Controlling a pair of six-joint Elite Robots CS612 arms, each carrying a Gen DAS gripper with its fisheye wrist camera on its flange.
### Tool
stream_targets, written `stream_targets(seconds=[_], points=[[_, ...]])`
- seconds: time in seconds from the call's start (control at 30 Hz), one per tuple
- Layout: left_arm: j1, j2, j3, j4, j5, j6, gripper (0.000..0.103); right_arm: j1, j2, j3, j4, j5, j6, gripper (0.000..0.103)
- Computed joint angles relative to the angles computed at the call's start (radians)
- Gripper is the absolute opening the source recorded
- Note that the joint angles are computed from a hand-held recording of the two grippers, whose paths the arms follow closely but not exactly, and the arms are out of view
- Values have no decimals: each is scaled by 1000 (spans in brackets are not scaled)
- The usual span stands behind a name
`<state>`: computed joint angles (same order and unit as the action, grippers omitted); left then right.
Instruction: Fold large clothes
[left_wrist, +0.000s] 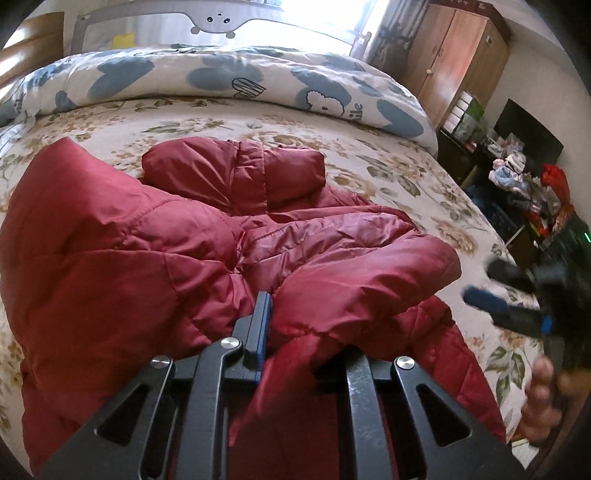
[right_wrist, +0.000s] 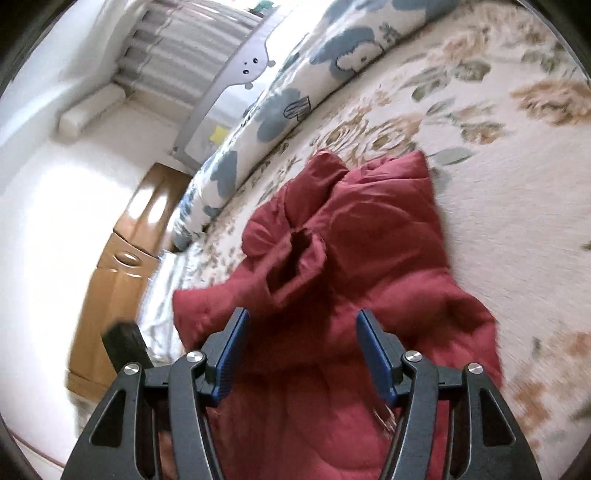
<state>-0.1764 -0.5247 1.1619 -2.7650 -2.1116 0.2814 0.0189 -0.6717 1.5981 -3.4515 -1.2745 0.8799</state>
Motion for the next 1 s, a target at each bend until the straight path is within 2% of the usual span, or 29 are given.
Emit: stream_targets(seconds=[0.1,0.23,0.3,0.33,0.4,0.43,0.5,0.57,0.67,0.77,0.9,1.0], points=[[-1,-1,-2,21,4,28,11,-16,37,-66,54,58,27,62],[-5,-2,-4,48,17,66,15,-36,103,-159,76,187,97,63],[-3,0,-15,87,6,74,25,-39,123,-194,102,215,101,63],[-2,1,-26,128,-5,80,37,-38,129,-206,125,218,94,60],[1,2,-39,188,-27,96,58,-36,136,-221,157,222,80,33],[2,1,-45,228,-39,111,70,-34,137,-228,183,220,65,13],[3,-11,-34,243,-48,127,76,-31,133,-228,201,202,47,11],[7,-22,-19,242,-60,132,85,-23,121,-218,204,149,23,8],[20,-33,-3,232,-89,131,85,-17,104,-198,184,84,8,7],[33,-41,10,174,-91,111,85,-16,74,-155,150,15,-19,7],[43,-31,-9,88,-30,75,85,-9,32,-102,156,-84,-92,7],[45,2,-78,75,45,30,85,-3,20,-87,197,-138,-129,7]])
